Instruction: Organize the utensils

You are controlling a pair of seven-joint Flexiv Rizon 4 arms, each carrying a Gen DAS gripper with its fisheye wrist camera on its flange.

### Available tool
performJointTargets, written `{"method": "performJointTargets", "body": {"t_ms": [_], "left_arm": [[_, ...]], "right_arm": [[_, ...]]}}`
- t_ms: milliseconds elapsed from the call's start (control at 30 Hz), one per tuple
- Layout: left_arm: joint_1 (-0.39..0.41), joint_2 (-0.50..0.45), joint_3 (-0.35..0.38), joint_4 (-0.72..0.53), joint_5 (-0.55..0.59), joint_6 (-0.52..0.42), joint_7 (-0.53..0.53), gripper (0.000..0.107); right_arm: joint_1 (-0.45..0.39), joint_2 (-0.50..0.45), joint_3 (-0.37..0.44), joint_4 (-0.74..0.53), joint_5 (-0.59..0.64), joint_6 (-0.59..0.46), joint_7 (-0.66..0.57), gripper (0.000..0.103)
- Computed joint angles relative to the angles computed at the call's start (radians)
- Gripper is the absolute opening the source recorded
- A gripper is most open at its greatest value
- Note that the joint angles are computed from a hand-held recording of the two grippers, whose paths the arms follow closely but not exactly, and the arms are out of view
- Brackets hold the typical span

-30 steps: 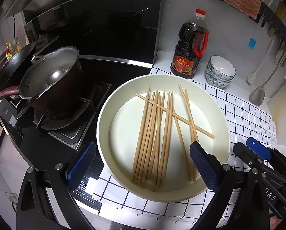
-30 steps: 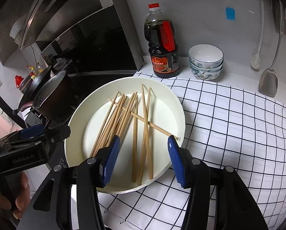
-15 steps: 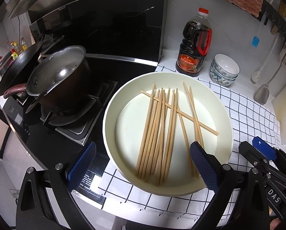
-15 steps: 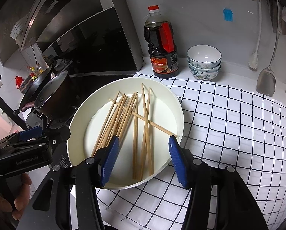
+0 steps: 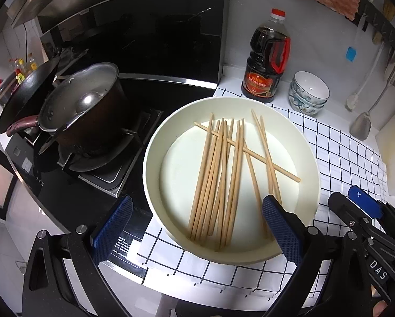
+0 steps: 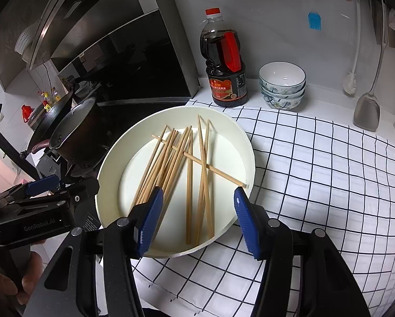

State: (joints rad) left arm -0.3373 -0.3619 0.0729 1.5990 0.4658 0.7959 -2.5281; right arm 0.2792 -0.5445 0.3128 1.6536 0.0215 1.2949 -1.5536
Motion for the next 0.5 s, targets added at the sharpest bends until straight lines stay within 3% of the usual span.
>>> {"method": "performJointTargets", "body": {"t_ms": [500], "left_arm": [[-0.011,-0.009,-0.001,-0.025,0.02,-0.036,-0.001,0.097]], "right_arm": [[0.011,0.012,-0.018,0.011,-0.014,-0.01,0.026,0.054]]}}
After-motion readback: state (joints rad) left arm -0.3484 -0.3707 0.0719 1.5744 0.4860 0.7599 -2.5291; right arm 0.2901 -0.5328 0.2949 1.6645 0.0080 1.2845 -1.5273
